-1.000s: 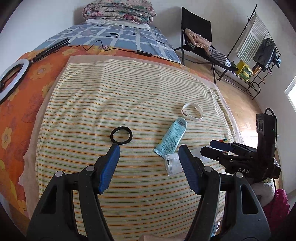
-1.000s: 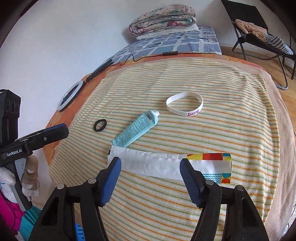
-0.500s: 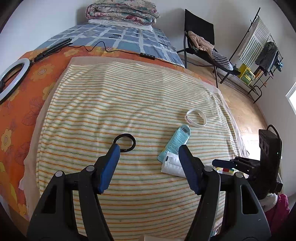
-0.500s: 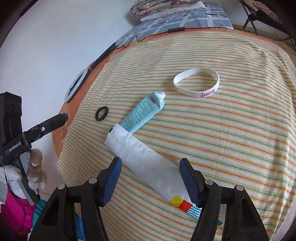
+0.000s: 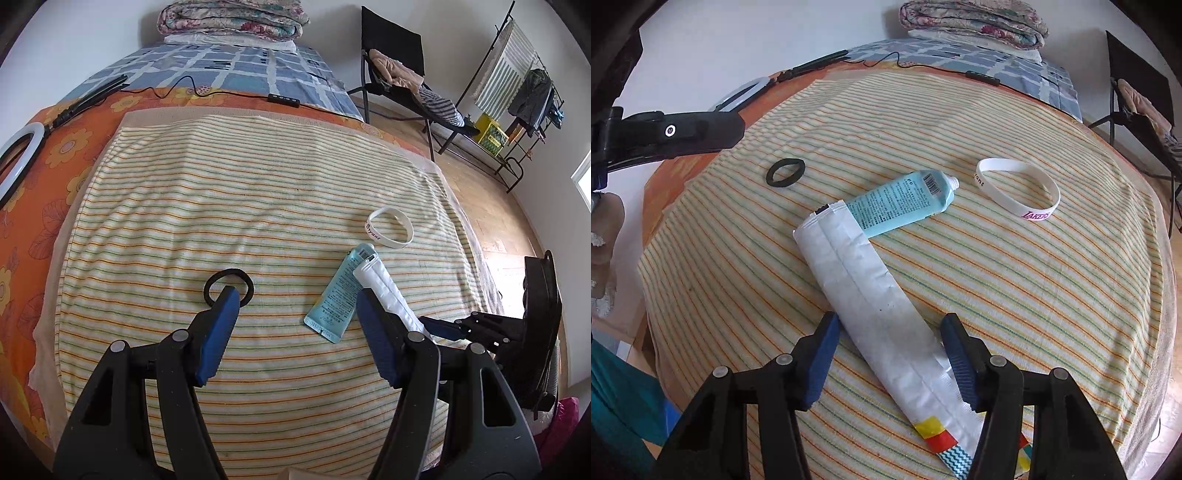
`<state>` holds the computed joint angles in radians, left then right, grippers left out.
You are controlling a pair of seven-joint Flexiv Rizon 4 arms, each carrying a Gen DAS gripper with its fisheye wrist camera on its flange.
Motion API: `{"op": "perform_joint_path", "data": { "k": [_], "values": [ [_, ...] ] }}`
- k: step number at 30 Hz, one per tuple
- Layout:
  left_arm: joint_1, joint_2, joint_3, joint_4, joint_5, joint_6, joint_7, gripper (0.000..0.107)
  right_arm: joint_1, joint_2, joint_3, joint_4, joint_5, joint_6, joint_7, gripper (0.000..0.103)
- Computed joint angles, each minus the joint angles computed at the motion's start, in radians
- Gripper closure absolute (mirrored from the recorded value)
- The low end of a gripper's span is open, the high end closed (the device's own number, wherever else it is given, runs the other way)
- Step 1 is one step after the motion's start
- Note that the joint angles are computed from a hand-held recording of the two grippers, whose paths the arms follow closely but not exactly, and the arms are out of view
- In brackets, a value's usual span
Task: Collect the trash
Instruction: 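Lower the left tool to the light-blue tube while the right tool lowers to the white toothpaste tube, then grasp the light-blue tube with the left tool while the right tool grasps the white toothpaste tube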
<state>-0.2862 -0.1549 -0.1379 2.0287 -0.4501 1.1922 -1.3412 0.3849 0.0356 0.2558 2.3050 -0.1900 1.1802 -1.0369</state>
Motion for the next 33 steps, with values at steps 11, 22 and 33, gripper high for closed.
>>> {"op": "perform_joint_path", "data": {
  "k": [11, 22, 33],
  "values": [
    [-0.058, -0.143, 0.01, -0.15, 0.233, -0.076, -0.029, 0.04, -0.042, 0.093, -0.025, 0.048, 0.129, -0.025, 0.07, 0.064],
    [-0.093, -0.211, 0.031, -0.222, 0.378, -0.093, -0.058, 0.061, -0.047, 0.047, -0.019, 0.03, 0.064, -0.014, 0.086, 0.048],
    [-0.106, -0.212, 0.037, -0.211, 0.418, -0.045, -0.069, 0.073, -0.067, 0.045, -0.011, 0.051, -0.132, -0.04, 0.233, 0.063]
  ]
}}
